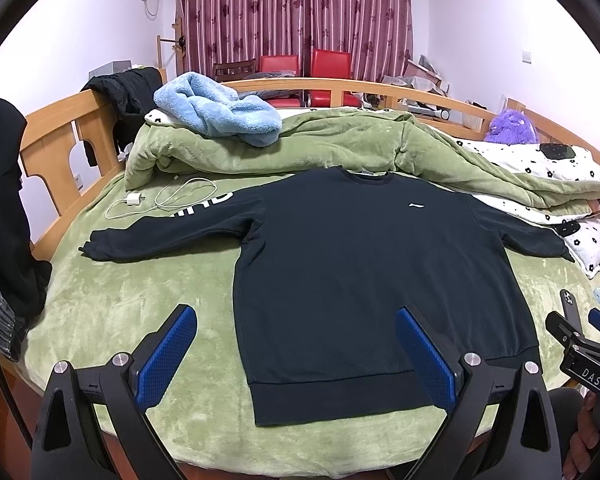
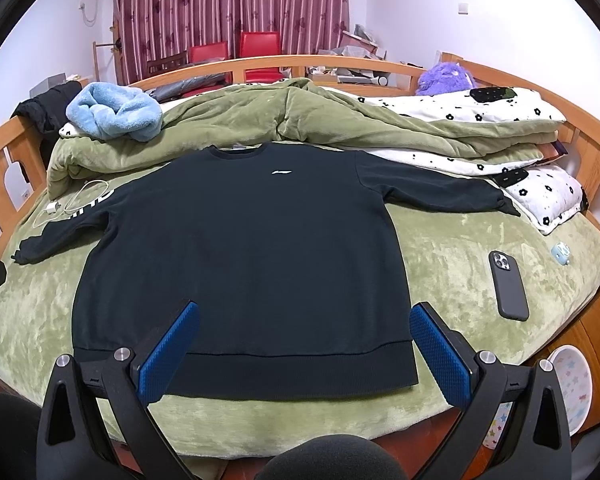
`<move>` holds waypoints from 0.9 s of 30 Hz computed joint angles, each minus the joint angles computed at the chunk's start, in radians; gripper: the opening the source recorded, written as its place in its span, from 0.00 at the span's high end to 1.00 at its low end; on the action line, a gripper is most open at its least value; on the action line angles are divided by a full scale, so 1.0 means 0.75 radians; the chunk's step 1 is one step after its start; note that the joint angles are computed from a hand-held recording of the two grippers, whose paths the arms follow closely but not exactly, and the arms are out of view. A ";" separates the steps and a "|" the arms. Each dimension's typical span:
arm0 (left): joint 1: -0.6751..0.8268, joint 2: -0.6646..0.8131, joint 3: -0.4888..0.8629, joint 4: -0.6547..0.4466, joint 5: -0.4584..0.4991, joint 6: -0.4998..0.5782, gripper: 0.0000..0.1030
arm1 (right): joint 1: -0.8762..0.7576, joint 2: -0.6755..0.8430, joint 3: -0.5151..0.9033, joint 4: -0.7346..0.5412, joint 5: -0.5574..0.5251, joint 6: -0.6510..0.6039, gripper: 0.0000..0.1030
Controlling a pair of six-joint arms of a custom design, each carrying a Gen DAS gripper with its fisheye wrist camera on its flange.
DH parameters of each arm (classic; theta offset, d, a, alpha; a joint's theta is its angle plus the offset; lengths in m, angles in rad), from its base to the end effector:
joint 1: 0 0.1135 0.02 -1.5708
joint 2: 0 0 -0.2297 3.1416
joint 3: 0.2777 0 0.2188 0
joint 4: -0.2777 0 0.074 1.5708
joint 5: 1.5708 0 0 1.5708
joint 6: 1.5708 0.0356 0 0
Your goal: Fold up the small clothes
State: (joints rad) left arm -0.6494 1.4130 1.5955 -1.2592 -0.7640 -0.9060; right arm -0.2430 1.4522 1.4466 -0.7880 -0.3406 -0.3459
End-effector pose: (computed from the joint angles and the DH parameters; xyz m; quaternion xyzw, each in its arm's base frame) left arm 0.1959 -0.1178 0.3497 -0.2055 0.8807 0.0983 0.4153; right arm 0.2737 -0.0556 0.3237 -0.1110 0.9075 0.0417 0.4029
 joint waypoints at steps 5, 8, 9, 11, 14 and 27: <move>-0.002 -0.015 -0.016 -0.001 -0.004 -0.007 0.02 | -0.012 0.007 0.014 -0.016 -0.016 0.001 0.00; 0.002 -0.019 -0.014 -0.002 0.000 0.000 0.02 | -0.034 0.009 0.018 -0.013 -0.034 0.002 0.00; 0.002 -0.020 -0.014 -0.003 0.000 0.000 0.02 | -0.032 0.006 0.015 -0.011 -0.033 0.003 0.00; -0.003 -0.010 -0.008 -0.007 -0.003 -0.008 0.02 | -0.036 0.009 0.018 -0.012 -0.035 -0.005 0.00; -0.003 -0.009 -0.007 -0.006 -0.004 -0.008 0.02 | -0.040 0.016 0.027 -0.021 -0.041 -0.012 0.00; -0.007 -0.008 -0.008 -0.010 -0.006 -0.014 0.02 | -0.049 0.028 0.041 -0.029 -0.050 -0.017 0.00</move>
State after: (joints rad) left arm -0.6544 1.4070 1.5899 -1.2666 -0.7683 -0.9163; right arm -0.2799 1.4735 1.4772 -0.8100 -0.3781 -0.3586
